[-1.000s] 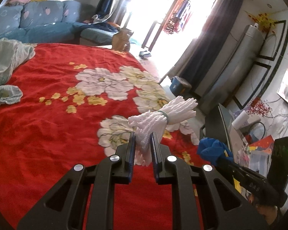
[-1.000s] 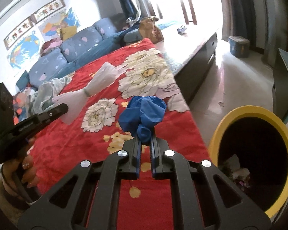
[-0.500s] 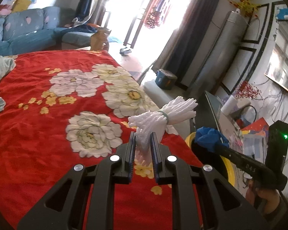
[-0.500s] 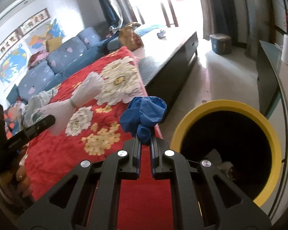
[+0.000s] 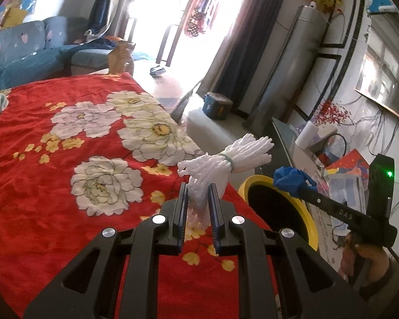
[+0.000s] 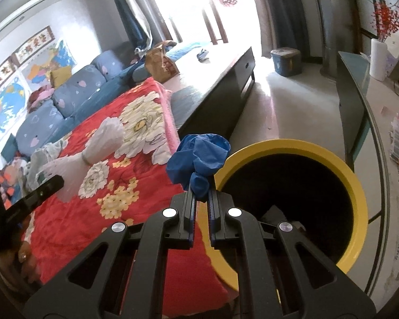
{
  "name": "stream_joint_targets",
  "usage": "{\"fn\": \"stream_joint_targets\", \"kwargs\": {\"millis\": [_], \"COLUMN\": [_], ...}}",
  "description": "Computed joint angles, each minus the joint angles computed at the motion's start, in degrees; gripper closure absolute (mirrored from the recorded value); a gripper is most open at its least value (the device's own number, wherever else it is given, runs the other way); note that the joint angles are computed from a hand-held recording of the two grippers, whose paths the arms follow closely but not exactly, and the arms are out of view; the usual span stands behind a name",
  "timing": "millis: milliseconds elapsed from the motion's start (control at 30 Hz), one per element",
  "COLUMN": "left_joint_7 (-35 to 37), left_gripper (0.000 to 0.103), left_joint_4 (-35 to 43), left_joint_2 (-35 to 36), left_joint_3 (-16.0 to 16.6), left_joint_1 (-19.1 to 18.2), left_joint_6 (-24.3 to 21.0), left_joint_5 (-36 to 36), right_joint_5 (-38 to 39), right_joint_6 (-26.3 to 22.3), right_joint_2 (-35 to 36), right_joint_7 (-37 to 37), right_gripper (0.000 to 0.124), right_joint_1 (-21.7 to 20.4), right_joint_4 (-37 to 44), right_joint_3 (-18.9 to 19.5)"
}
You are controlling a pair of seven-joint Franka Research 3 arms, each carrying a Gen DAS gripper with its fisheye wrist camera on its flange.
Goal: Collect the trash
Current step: 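Carry the white tassel in the left tool and blue cloth in the right tool over the bin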
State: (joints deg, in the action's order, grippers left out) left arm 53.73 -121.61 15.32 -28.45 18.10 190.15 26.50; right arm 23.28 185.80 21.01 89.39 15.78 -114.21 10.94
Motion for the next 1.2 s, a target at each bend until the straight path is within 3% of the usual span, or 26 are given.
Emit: {"fn": "stream_joint_targets", "kwargs": {"millis": [333,700,800,1033,1200], "left_joint_7": [2.50,6.71,7.43,9.19,10.68], "left_gripper": [0.088,0.088,0.088,0.088,0.088], "left_joint_4": [0.92,1.20,1.18,1.48,1.91], "left_joint_2": [1.27,1.93,1.99,2.13,2.06], "left_joint_3": [-3.86,-7.00,-7.39,-6.83,-4.75], "left_joint_1": [1.08,1.52,1.41,-0.32,-3.45], "left_joint_6": [-0.86,-1.51,-1.51,-1.89,-2.33], "left_joint_5": [0.77,-0.54,-0.74,-1.33,-2.27], "right_joint_5": [0.16,0.22,0.52,1.35,3.78], "right_joint_6": [1.72,3.16,3.50,4.39,4.68], "right_joint_2": [-1.97,-4.37,-4.90,-5.86,-6.08], "right_joint_7": [2.23,5.07,5.47,5.94,5.23], "right_gripper": [0.120,0.120,0.120,0.120,0.120], "right_joint_1": [1.51,6.97,8.94,8.77,15.66], "right_joint_4": [-2.79,-6.11,-7.06,-8.94,-9.54], "right_joint_3": [-2.84,-9.92,-12.25,-12.88,-20.51]}}
